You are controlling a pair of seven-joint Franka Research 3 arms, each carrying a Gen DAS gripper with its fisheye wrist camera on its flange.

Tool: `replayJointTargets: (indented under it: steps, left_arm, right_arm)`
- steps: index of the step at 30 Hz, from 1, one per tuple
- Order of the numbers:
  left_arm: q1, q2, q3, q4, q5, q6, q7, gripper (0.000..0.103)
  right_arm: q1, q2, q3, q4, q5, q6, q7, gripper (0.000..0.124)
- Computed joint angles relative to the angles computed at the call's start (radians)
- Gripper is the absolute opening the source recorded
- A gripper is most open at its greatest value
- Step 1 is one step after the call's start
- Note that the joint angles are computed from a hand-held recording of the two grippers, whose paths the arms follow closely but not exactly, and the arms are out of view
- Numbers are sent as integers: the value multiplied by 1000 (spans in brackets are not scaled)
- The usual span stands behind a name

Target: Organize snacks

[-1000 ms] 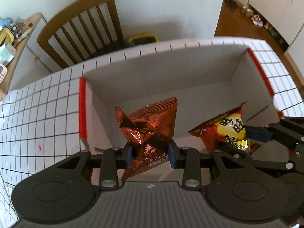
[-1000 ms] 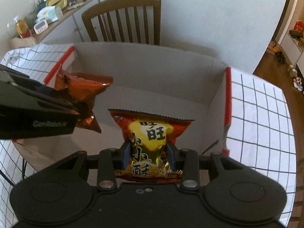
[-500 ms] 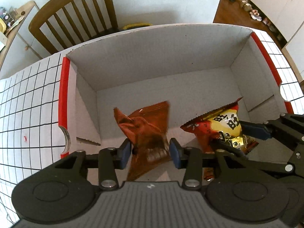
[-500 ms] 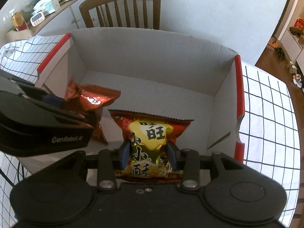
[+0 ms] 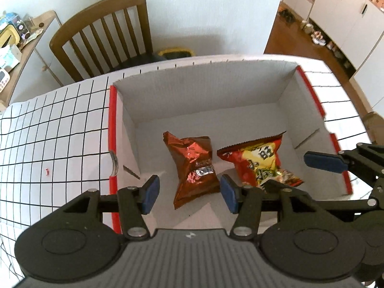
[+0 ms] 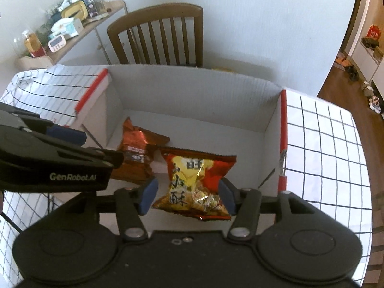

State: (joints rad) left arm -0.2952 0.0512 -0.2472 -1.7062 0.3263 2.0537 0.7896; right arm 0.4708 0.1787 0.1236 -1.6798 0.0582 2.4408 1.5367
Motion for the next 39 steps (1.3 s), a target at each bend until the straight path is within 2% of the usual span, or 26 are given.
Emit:
replayJointTargets:
  steps: [12, 25, 36, 39]
  left_arm:
    - [-8, -157, -24, -103, 40, 37, -59, 55]
    - [-24, -358, -60, -257, 39, 88, -98, 55]
    - [-50, -493, -107, -366, 46, 88, -131, 60]
    - [-59, -527, -115, -401, 42, 96, -159, 66]
  right_arm:
    - [-5, -155, 24, -131, 34, 68, -5, 70]
    - [-12, -322, 45, -283, 147, 129, -67, 83]
    - [9, -469, 50, -435, 260, 149, -125, 88]
    - [12, -509, 53, -483, 274, 164, -126, 93]
